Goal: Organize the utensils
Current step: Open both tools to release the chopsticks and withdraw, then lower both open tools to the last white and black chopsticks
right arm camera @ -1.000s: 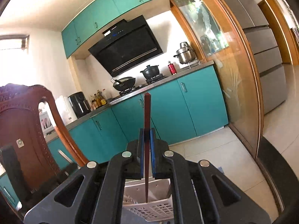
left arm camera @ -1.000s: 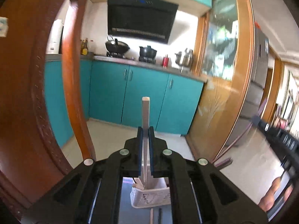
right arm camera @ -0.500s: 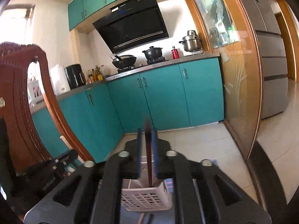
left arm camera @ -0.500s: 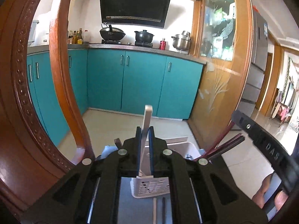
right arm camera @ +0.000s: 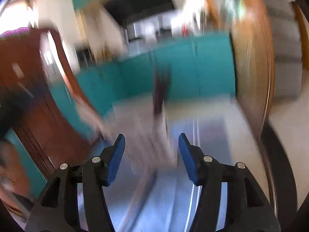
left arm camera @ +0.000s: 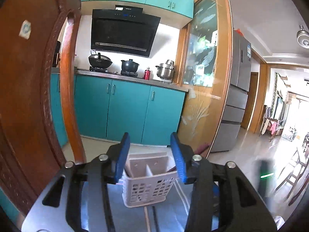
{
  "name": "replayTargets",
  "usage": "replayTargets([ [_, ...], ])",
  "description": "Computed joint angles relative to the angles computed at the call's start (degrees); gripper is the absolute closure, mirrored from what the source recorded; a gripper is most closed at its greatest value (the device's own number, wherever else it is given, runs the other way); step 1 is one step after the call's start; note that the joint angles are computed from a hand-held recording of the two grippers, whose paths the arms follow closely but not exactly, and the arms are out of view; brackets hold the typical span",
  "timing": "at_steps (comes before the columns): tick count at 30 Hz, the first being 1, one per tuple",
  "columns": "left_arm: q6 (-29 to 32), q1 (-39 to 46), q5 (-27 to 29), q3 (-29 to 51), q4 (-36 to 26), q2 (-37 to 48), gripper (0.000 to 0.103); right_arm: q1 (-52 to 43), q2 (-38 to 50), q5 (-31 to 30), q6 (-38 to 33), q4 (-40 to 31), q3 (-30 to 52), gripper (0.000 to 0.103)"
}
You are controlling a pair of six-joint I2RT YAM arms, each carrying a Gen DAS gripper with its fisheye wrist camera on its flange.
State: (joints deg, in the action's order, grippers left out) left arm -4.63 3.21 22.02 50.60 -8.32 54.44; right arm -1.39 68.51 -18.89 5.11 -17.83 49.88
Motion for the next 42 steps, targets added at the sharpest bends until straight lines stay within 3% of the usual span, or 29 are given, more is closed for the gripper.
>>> replayTargets([
  [3, 2.8, 0.1, -2.4, -2.0, -3.2, 1.0, 0.056, 3.1, 13.8, 0.9, -0.5, -7.9, 5.9, 0.048],
  [5, 3.4, -0.2, -5.3, -1.8, -5.9, 3.6, 0.055, 5.9, 17.9, 4.6, -0.5, -8.7, 7.1, 0.048],
  [9, 2.9, -1.9, -12.3, 1.8, -11.5, 13.1, 0.055, 10.9, 23.3, 11.4, -0.1, -8.8, 9.8, 0.048],
  [16, 2.6, -2.1, -13.7, 4.4, -15.8, 19.3, 0.055, 16.1, 28.4, 19.1, -0.8, -7.7, 11.8, 0.048],
  [17, 2.7, -2.2, -13.8, 4.7, -16.2, 20.0, 0.054, 16.4, 28.4, 19.7, -1.0, -7.5, 11.7, 0.054],
  [18, 2.7, -2.6, -14.1, 4.9, -16.6, 20.9, 0.054, 16.5, 28.2, 20.9, -0.9, -7.3, 11.5, 0.069],
  [20, 2.9, -3.0, -14.2, 4.6, -16.9, 21.7, 0.053, 15.5, 28.0, 19.1, -0.4, -8.2, 11.5, 0.09],
  [24, 3.4, -4.9, -14.6, 4.6, -17.3, 23.4, 0.051, 9.5, 27.1, 13.0, 3.0, -11.4, 12.0, 0.095],
  [31, 3.6, -9.7, -14.7, 3.6, -17.7, 27.0, 0.045, 1.1, 25.2, 3.6, 4.3, -14.4, 13.5, 0.094],
  [35, 3.2, -12.4, -15.6, 4.0, -17.2, 29.9, 0.045, -0.6, 23.4, 6.7, 3.9, -13.1, 13.0, 0.092],
  [38, 3.1, -14.5, -17.2, 4.3, -16.5, 32.2, 0.045, -2.0, 25.2, 7.2, 3.8, -12.9, 14.5, 0.079],
  [42, 3.5, -17.1, -19.8, 3.9, -15.5, 34.2, 0.045, -2.3, 25.8, 7.0, 3.2, -12.1, 13.9, 0.078],
])
